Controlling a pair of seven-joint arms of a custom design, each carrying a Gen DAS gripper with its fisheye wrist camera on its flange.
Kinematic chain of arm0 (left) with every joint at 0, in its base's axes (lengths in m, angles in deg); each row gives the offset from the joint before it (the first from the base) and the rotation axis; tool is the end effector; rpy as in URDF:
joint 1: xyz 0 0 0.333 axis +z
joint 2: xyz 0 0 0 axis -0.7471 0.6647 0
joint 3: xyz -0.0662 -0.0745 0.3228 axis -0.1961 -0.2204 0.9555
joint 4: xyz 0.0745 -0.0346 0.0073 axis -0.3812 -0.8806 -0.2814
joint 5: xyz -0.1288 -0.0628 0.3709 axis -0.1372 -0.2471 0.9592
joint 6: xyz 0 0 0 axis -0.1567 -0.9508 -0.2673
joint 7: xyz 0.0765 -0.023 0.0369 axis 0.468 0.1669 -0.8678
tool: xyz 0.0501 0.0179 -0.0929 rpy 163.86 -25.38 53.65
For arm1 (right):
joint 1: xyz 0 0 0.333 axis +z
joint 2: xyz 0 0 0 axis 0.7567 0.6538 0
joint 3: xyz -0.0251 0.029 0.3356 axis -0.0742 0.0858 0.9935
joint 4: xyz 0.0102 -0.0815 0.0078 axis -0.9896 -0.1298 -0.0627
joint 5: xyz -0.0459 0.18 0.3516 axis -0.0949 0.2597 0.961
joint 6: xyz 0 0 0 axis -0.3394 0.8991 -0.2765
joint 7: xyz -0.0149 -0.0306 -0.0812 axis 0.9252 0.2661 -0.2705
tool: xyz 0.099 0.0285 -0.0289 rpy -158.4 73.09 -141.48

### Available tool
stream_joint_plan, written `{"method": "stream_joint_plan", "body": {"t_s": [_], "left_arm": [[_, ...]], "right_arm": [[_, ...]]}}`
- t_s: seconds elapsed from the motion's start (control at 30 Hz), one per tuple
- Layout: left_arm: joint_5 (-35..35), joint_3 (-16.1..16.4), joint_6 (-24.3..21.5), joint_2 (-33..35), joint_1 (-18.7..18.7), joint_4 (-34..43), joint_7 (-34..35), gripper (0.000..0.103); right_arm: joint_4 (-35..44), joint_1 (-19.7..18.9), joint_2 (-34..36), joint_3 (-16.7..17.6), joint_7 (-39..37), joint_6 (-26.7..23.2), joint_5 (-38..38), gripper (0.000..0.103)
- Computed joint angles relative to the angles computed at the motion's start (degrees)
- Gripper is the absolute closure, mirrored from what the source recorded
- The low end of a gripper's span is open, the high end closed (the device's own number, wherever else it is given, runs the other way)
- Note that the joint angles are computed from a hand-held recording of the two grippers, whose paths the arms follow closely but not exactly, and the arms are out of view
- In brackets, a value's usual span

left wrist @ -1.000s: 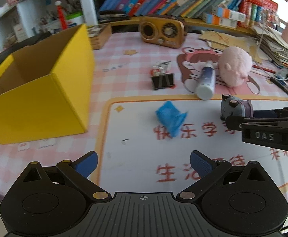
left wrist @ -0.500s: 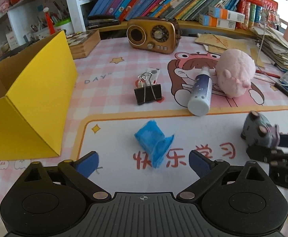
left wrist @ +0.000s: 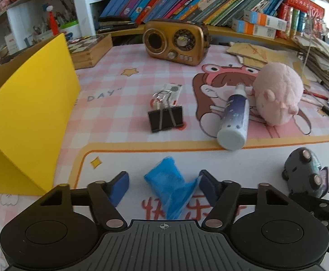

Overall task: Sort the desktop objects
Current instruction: 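Close the right tool on the toy car while the left tool grasps the blue item, then lift the toy car with the right tool while the left tool lifts the blue item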

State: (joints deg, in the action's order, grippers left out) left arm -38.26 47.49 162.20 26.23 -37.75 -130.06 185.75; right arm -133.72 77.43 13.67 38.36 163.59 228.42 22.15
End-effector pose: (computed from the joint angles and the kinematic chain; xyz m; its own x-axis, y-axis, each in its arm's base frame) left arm 0.5571 -0.0982 0.3677 -0.3363 -0.9409 -0.0391 -0.7100 0.2806 -0.6459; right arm 0.4780 0.3428 0.3949 -0.0804 -0.9947 -0.0643 -0.7782 0.1029 -0.6195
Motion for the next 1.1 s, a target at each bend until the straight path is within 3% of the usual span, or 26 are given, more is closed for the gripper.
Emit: {"method": "stream_joint_plan", "body": {"t_s": [0.07,0.13,0.23,0.43,0.57,0.83,1.1], "left_arm": [[-4.9,-6.7,-0.4,0.6,6.0,0.7,5.4,0.058],[-7.1,-8.9,-0.5,0.8,7.7,0.9,8.5,0.064],[-10.6,-9.2,-1.6,0.4,7.9,1.2,11.5,0.068],[-19.6,-8.7,-5.2,-1.6,7.7,1.8,18.4,0.070],[-29.8,-9.2,-7.2,-3.5,8.1,2.5,26.7,0.070],[-45.0,-4.7,-13.2,-9.5,5.3,2.3,37.7,0.072],[-50.2,2.3,-17.4,-13.8,0.8,0.6,39.9,0.072]], "right_arm": [[0.2,0.1,0.0,-0.3,2.1,0.1,-1.4,0.046],[0.6,0.0,0.3,-0.4,2.8,0.2,-1.7,0.046],[1.4,-0.1,1.0,-0.6,3.6,0.2,-1.6,0.046],[2.4,0.1,2.1,-1.0,1.7,-0.4,0.6,0.058],[2.3,0.5,1.8,-1.2,1.8,-0.1,-0.1,0.058],[1.8,0.4,-0.9,-0.5,4.0,0.9,-3.8,0.058],[1.1,0.2,-3.0,1.6,4.7,1.5,-4.6,0.058]]}}
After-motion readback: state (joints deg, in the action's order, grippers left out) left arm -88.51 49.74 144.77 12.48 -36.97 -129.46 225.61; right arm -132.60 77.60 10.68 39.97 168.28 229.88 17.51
